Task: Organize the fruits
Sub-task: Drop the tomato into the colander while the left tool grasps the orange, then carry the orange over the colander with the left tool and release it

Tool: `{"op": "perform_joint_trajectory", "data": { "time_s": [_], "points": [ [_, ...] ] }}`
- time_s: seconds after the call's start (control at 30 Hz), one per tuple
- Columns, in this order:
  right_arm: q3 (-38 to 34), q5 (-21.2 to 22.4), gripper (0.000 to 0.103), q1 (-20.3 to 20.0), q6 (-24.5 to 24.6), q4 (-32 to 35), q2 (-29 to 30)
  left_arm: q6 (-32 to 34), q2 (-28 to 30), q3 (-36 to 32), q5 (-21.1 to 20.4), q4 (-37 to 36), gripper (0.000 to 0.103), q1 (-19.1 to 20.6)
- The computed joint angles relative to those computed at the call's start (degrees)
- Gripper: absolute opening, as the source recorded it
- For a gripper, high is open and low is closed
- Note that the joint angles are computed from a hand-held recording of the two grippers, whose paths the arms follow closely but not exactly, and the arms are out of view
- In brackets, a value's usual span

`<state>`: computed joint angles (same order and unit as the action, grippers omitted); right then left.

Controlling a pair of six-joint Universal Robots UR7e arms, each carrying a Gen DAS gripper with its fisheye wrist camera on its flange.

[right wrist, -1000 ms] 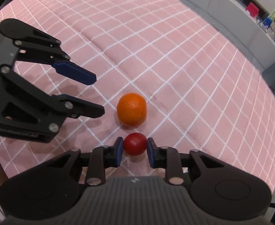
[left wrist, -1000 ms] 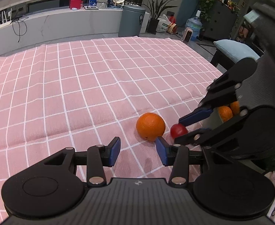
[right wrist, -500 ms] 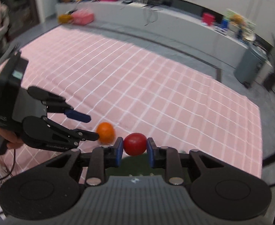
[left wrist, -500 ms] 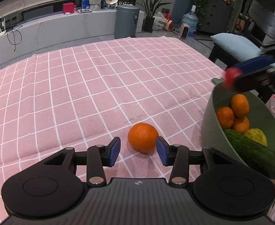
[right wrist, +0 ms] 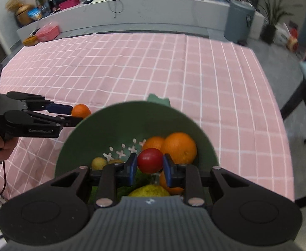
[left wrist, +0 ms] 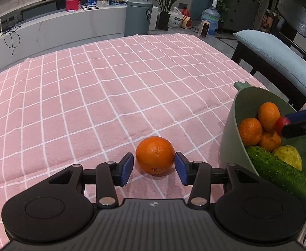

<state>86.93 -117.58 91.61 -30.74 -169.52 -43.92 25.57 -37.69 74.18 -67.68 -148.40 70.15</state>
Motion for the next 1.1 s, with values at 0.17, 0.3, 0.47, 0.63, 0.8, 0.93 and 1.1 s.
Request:
{"op": "perform_joint_trajectory", "data": {
  "time_s": [0.17,0.3,0.47,0.63,0.8,0.93,1.1],
  "points": [
    [-0.05,1.34,0.023,-1.18,3.61,1.01,0.35,0.24,0.48,-0.04,0.54,-0.41,0.046,-0.41],
    [-0.07,1.77,0.023,-1.72,5.63,1.3,0.66,0.61,0.65,0.06,1.59,-0.58,0.045,-0.82],
    [0.09,0.75,0.023,-1.98,5.71,0.32,1.26,-0.3,1.23,-0.58,3.33,0.15,0.044,-1.45],
    [0.5,1.36,0.024,-2.11,6.38,-0.89,1.37,-1.56,1.57,-0.56,5.98,-0.01,0.043,-2.26],
    [2.43,1.42,0.039,-2.12,6.71,-4.28,0.76,-3.0,0.73,0.24,7.34,-0.72,0.043,-2.84],
    [5.37,4.01,0.043,-2.15,6.61,-8.57,-0.52,-3.85,-1.08,1.8,7.56,-1.55,0.043,-3.82],
    [9.13,4.65,0.045,-1.58,5.53,-16.56,-1.05,-3.31,-3.68,4.74,8.22,-3.31,0.043,-6.05]
  ]
}}
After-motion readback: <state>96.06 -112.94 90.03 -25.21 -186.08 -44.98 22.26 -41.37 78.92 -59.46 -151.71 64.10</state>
